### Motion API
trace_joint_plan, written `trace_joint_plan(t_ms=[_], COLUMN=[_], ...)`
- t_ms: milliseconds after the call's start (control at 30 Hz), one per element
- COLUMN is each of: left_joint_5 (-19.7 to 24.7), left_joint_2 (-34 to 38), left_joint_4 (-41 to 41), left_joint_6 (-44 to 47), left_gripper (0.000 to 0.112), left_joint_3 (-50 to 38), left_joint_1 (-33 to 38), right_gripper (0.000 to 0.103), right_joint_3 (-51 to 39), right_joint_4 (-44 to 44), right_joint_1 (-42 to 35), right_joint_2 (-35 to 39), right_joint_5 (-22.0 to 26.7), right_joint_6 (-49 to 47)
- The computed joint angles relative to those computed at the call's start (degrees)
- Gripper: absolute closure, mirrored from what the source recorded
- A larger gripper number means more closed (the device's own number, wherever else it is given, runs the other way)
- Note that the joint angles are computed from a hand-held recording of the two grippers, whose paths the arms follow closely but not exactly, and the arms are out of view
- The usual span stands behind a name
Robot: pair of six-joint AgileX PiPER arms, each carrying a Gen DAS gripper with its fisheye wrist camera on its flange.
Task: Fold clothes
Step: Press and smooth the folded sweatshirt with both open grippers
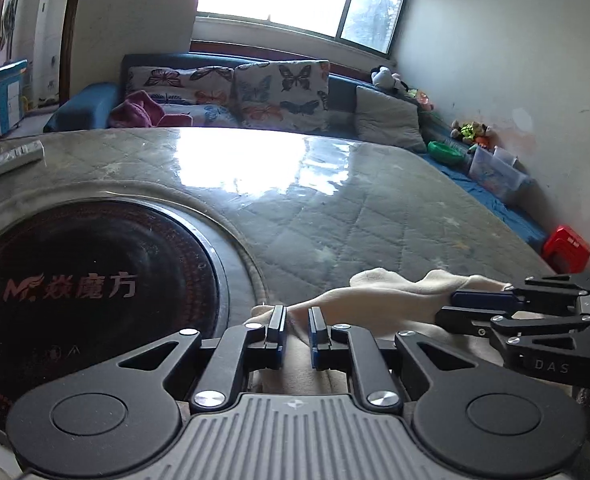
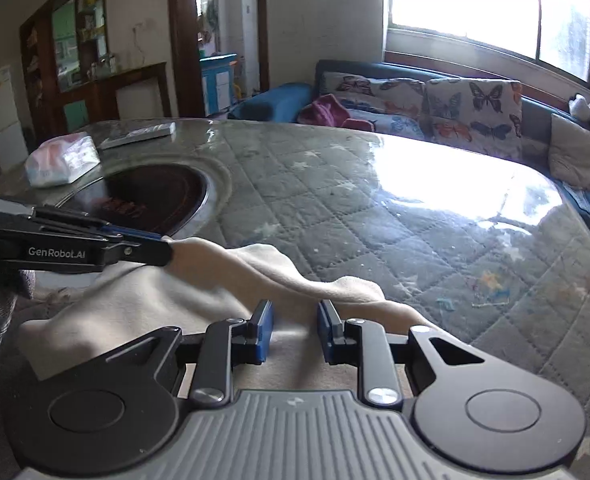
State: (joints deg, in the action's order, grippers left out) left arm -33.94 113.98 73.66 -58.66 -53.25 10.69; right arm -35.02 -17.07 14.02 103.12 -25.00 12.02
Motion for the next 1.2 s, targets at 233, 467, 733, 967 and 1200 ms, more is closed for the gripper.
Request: trace_joint_plan(t_ms=[233,467,733,967,1200], left_joint_5=[-5.01,-8.2,-7.88,-7.97,-8.24], left_joint_2=[-5.73,-9.7,-8.83,-8.62,-8.34], left_joint_4=[1.19,-1.25,-7.86,-9.27,-10.68], left_joint_6=[1.02,11.95,21.49,23.12,24.55], left_gripper=[0.099,0.099,0.098,0.097,0.096], left_joint_3=[6.22,15.69,18.98,19.36,19.8], left_joint_1=[1.73,2.51,2.07,1.95,1.76], right_gripper=[0.08,0.08,0.08,0.08,0.08], right_joint_3=[4.67,11.81,19.45,26.22,30.11], right_joint_4=[-7.07,-5.56,8.01,9.47,1.24], right_joint_1=[0.0,4.38,10.51,2.49,-7.88], right_joint_2=[-5.35,-8.97,-10.37,-15.67,-18.66], right_joint_5=[-1.73,-5.93,-12.69,-13.85,-15.51], right_joint_6=[4.25,-2.34,-12.66,-11.37,-6.76])
